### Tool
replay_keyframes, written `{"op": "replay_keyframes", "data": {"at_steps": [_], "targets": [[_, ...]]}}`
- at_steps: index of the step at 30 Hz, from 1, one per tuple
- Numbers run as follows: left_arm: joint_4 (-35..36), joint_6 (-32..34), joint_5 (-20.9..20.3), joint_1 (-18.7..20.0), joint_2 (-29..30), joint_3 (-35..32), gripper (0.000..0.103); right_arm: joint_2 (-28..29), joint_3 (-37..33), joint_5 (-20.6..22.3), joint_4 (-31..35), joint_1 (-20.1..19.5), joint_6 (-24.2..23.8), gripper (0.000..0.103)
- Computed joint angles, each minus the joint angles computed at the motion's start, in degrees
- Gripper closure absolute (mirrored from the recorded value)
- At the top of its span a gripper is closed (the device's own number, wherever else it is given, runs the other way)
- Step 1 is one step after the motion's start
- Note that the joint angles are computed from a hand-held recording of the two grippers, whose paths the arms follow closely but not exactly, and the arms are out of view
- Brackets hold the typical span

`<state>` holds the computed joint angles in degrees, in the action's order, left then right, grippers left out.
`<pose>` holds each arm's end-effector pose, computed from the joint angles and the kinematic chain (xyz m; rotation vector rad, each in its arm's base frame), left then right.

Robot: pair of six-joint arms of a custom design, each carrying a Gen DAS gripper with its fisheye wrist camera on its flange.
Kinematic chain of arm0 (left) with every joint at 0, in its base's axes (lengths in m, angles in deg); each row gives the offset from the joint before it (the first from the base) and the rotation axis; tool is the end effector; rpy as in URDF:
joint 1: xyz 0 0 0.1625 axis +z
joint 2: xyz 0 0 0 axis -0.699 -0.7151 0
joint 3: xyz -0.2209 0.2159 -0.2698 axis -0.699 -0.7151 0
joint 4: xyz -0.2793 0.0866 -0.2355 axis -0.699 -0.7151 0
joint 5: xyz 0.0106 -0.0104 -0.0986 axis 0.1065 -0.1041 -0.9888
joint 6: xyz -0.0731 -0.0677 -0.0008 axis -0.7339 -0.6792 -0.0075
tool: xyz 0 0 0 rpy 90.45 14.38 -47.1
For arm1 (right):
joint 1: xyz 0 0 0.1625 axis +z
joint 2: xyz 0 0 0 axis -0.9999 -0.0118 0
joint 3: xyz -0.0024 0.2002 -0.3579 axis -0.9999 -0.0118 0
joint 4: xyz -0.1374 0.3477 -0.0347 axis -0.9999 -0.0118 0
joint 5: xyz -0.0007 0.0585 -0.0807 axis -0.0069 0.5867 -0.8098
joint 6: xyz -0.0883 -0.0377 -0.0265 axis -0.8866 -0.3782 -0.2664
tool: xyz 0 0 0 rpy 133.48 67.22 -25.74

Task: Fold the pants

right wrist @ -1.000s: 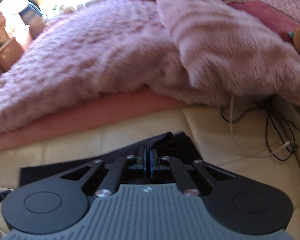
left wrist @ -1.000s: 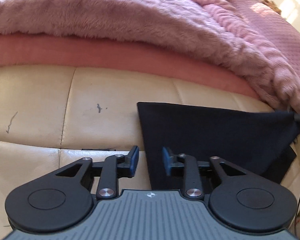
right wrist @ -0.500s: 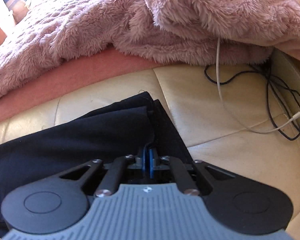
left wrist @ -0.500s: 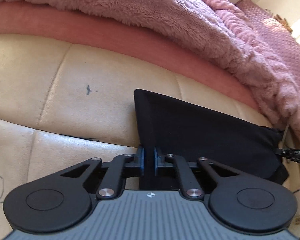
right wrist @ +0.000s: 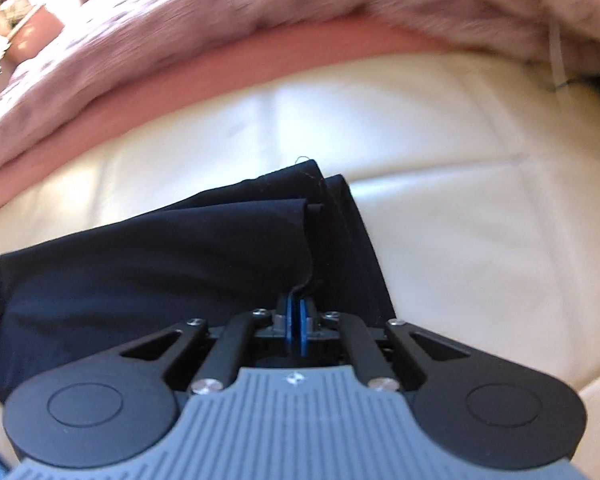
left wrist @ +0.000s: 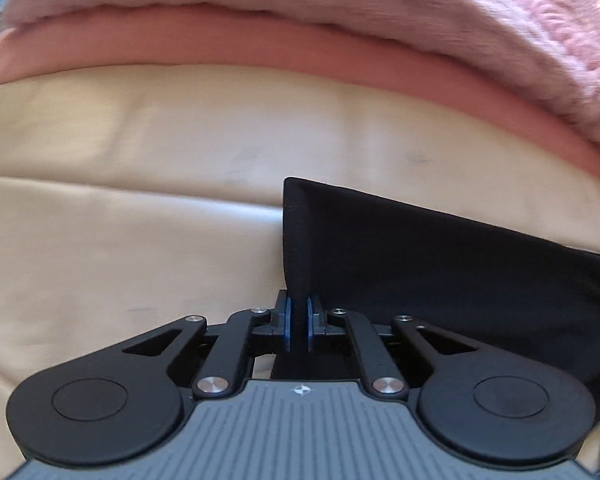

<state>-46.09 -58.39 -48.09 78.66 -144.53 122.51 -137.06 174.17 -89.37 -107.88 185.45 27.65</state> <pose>-0.1204 -0.3286 0.3292 -0.2584 2.2988 -0.6527 0.1394 -0.4637 0.2657 0.3397 -2.6254 0.3529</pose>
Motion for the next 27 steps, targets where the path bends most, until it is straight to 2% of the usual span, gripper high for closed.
{"op": "replay_keyframes", "data": {"at_steps": [2, 4, 6, 9, 10, 12, 14, 18, 20, 24, 26, 27], "targets": [[9.3, -3.7, -0.6, -0.4, -1.8, -2.2, 0.096, -1.0, 3.2, 1.6, 0.9, 2.2, 3.6, 0.103], [15.1, -6.6, -1.2, -0.7, -3.5, -3.3, 0.096, -1.6, 6.1, 3.0, 1.0, 4.3, 6.2, 0.103], [17.8, -8.2, -1.5, -1.0, -6.1, -3.1, 0.095, -2.1, 8.7, 4.1, -0.3, 5.9, 7.3, 0.103], [17.7, -7.5, -1.0, -1.6, -8.7, -1.6, 0.094, -1.9, 11.4, 4.5, -3.5, 7.3, 7.2, 0.103], [18.0, -7.6, -0.8, -2.0, -8.9, -1.3, 0.094, -2.0, 11.8, 4.9, -4.1, 7.2, 7.1, 0.100], [19.4, -8.2, -0.8, -3.2, -8.9, -0.9, 0.094, -2.6, 12.0, 8.1, -5.0, 5.6, 6.7, 0.095], [19.5, -8.4, -0.5, -3.5, -8.5, -0.7, 0.094, -3.7, 12.7, 14.0, -5.9, 2.2, 6.7, 0.082], [18.5, -8.1, -0.5, -3.5, -7.5, -0.7, 0.094, -4.6, 15.3, 23.5, -11.6, -4.4, 8.9, 0.083], [17.9, -7.3, -0.4, -2.9, -7.8, -0.6, 0.094, -4.4, 16.3, 26.1, -15.3, -6.5, 9.3, 0.082], [17.7, -7.7, -0.3, -2.1, -6.7, -1.0, 0.094, -3.5, 16.6, 32.2, -17.1, -10.0, 8.6, 0.079], [17.8, -7.9, -0.3, -1.9, -6.1, -1.2, 0.094, -3.4, 17.4, 34.1, -18.3, -11.1, 8.7, 0.081], [17.9, -7.9, -0.3, -1.8, -5.8, -1.2, 0.094, -3.4, 17.5, 34.2, -18.7, -11.1, 8.7, 0.089]]}}
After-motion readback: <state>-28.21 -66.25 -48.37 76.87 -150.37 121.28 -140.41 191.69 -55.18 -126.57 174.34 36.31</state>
